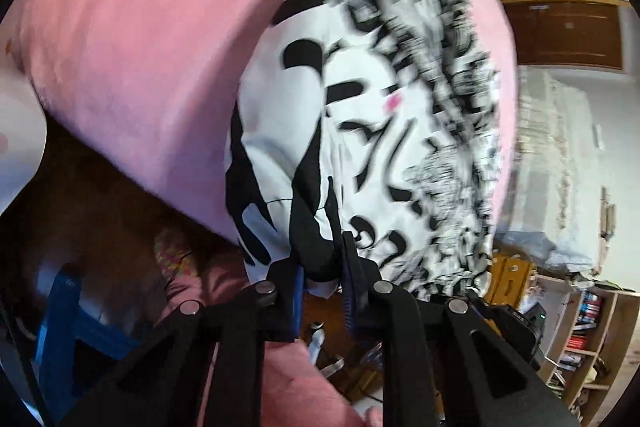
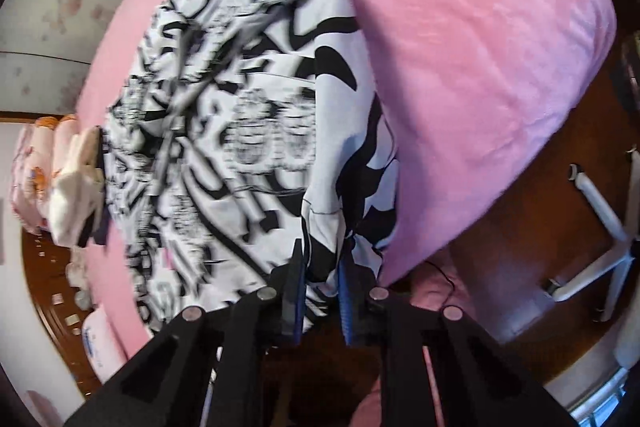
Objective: Fold large clothes
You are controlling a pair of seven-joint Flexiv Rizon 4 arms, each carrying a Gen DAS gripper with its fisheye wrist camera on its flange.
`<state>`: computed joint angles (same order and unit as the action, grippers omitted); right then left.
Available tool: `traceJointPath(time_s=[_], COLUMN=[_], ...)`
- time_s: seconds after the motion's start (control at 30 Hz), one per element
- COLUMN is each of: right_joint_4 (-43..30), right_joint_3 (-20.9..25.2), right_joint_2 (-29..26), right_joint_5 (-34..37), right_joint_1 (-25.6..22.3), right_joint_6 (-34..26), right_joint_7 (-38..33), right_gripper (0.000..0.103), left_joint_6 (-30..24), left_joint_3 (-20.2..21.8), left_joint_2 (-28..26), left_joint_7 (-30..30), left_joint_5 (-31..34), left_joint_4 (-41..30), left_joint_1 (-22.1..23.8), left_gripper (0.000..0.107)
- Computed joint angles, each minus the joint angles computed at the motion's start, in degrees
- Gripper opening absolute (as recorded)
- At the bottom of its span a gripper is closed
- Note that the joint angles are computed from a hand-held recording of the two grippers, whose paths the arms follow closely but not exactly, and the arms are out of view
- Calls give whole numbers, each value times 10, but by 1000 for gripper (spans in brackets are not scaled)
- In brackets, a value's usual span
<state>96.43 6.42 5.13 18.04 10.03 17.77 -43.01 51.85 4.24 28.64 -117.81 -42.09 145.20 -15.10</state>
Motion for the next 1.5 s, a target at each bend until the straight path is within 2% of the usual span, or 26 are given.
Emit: traceJointPath(time_s=[0.1,0.17,0.3,0.47,0.57,0.63,0.8,1.0,1.1,1.3,1.4,1.5], right_joint_4=[-9,-10,-45,-119,-168,-205,-297,-429,-502,-626,-669,-744], right_joint_3=[-4,-7,-9,-11,-10,-8,1,19,35,45,46,37], right_joint_2=[-4,-5,-25,-74,-103,-128,-193,-293,-351,-465,-508,-567], right_joint_5=[35,81,118,138,150,144,188,162,149,109,88,52], right_joint_1=[0,-2,3,0,-10,-16,-51,-80,-90,-79,-71,-57], right_joint_6=[22,62,105,126,142,148,176,179,161,169,178,155], right_joint_7=[0,17,12,-32,-63,-80,-77,-81,-100,-83,-62,-36], right_gripper=[12,11,11,11,11,11,11,10,10,11,11,11], left_joint_6=[1,22,2,43,72,79,77,73,73,76,49,-6], left_joint_3=[2,1,4,-4,-9,-12,-16,-31,-38,-49,-49,-40], left_joint_2=[1,-5,-44,-105,-140,-163,-210,-286,-339,-435,-489,-547], left_joint_7=[11,22,44,64,57,41,-2,-35,-59,-71,-84,-106], left_joint_5=[9,-6,14,-7,-19,-3,44,86,137,152,174,212], left_joint_4=[-26,-41,-106,-182,-224,-257,-334,-430,-491,-587,-653,-731], left_joint_1=[5,1,20,37,48,65,102,128,137,152,160,161], left_gripper=[12,12,12,11,11,11,10,9,9,9,9,9])
